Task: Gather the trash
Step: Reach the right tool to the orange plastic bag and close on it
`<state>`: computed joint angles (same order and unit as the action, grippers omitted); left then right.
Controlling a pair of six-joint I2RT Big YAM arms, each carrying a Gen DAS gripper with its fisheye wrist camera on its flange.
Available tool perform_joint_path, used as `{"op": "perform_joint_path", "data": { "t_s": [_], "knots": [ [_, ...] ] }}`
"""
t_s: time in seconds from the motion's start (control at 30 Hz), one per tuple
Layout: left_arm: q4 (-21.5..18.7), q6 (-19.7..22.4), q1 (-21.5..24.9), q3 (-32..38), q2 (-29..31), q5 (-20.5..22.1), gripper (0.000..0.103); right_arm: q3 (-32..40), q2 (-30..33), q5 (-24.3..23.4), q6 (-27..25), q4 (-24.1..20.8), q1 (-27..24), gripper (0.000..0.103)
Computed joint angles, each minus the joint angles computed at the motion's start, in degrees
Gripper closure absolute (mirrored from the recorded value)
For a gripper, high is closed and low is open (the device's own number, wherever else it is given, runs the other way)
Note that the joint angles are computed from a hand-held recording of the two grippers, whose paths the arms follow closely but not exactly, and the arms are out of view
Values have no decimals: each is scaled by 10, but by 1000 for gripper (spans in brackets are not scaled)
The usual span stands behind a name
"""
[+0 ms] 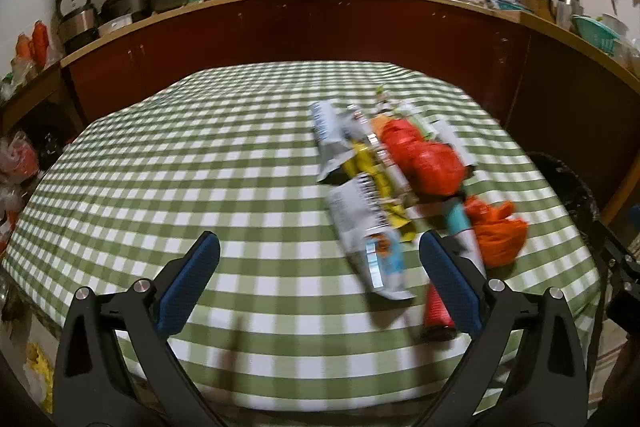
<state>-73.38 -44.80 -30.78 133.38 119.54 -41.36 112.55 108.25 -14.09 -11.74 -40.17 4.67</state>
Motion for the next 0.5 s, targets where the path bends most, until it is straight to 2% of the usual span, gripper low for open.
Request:
{"op": "perform_joint_path", "data": {
  "t_s": [0.07, 0.23, 0.3, 0.33, 0.5],
  "knots": [
    [-4, -12, 4, -18, -10, 6, 11, 5, 2, -10, -4, -5, 7, 7],
    [3, -21, 8, -58, -33, 3, 11, 16, 7, -35, -10, -12, 25, 11],
    [4, -22, 10, -62, -35, -1, 11, 19, 10, -42, -20, -16, 33, 33],
    [7, -21, 11, -67, -39, -3, 11, 25, 14, -42, -27, -25, 38, 36],
    [13, -14, 15, -79, -47, 0, 11, 53, 35, -49, -35, -61, 49, 38]
  ]
}}
